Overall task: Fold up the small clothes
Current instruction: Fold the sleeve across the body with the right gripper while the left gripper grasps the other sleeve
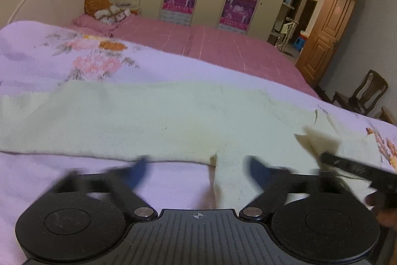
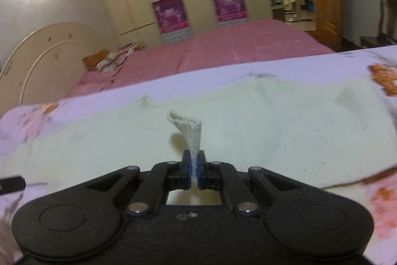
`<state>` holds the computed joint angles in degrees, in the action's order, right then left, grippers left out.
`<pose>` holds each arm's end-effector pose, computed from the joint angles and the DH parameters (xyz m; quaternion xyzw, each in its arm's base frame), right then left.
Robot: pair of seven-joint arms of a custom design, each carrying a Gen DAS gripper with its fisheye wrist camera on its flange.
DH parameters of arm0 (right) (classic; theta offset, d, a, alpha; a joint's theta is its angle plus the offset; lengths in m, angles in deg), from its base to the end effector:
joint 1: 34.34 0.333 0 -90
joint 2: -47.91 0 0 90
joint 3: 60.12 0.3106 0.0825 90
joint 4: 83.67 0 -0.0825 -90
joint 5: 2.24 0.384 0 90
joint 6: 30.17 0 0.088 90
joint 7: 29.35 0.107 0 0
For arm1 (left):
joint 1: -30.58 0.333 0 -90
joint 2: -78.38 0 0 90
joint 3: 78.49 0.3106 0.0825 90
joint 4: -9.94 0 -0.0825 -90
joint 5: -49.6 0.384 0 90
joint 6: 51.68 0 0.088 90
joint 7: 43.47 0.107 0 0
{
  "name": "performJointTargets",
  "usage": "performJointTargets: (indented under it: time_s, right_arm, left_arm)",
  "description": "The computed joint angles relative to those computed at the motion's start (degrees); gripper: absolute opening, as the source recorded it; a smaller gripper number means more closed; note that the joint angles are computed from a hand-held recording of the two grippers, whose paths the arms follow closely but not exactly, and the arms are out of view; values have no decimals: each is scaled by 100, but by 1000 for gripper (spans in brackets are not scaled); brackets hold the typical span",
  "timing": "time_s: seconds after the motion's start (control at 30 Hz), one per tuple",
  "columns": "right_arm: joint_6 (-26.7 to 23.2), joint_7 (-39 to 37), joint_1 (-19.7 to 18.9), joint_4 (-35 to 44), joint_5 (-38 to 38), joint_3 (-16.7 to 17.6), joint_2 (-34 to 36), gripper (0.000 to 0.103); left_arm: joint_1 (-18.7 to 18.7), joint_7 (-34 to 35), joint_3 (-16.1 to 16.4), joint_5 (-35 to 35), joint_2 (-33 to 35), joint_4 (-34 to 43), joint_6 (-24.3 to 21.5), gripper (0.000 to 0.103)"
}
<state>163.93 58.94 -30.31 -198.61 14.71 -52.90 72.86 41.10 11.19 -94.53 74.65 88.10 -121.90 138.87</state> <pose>0.6459 0.0869 0.3452 -0.5866 0.6722 -0.2483 0.3772 0.5611 -0.0954 0.3715 -0.6689 0.6176 -0.3613 0.2015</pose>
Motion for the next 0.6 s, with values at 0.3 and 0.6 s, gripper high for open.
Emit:
performJointTargets:
  time_s: [0.3,0.6]
  right_arm:
    - [431,-375,655,-528,286,-594,-350,20]
    - [821,353,-154,-1631,-93,-364,-1157,21]
  left_arm:
    - [2473,71,-3104,600,1532,930,-323,59]
    - [1527,768,-3370,-115,3220,2386,-905,42]
